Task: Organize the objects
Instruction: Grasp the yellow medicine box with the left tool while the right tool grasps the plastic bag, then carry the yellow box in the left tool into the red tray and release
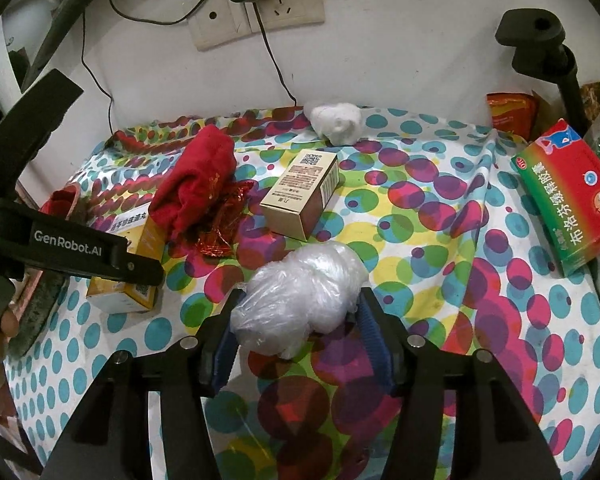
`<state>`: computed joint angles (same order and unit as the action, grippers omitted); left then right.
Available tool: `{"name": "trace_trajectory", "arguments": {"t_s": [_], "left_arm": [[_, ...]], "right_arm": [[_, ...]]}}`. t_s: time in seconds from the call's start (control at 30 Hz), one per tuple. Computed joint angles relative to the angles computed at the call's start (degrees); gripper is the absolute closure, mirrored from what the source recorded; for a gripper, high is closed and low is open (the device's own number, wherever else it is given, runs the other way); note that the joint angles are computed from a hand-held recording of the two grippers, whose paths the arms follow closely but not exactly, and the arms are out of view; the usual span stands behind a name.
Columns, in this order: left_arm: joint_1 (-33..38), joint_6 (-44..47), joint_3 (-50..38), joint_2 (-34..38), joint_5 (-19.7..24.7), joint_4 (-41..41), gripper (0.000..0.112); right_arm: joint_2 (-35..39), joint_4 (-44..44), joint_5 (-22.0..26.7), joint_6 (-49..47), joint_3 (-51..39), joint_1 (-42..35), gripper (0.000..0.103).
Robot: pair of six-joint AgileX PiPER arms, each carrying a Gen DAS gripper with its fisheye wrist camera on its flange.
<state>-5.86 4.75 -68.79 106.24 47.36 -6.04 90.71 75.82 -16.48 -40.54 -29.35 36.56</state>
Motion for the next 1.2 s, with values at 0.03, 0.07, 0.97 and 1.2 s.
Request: {"name": "trace_trajectory", "arguments": {"t_s": [0.03,0.07,0.97,1.2], "left_arm": [[-0.1,0.2,0.4,-0.5,-0.8,0.3,0.053],[-0.3,0.2,0.8,-0.9,-1.4,0.7,0.053],[6.4,13.8,6.4,-11.3,0.6,-4.5,0.057],[9.5,16.3,6.6,-13.9,2.2,-4.6,0.057]], "right_arm": [[0.0,0.1,0.0,-0.1,0.0,0.0,0.048],[0.0,0.9,-0.1,-0.9,-0.1,0.2,0.048],[0.2,3.2,-0.3,-3.7,-0.4,0.3,0.047],[0.4,6.1,-0.6,-7.0,-0.9,0.4,0.047]]}}
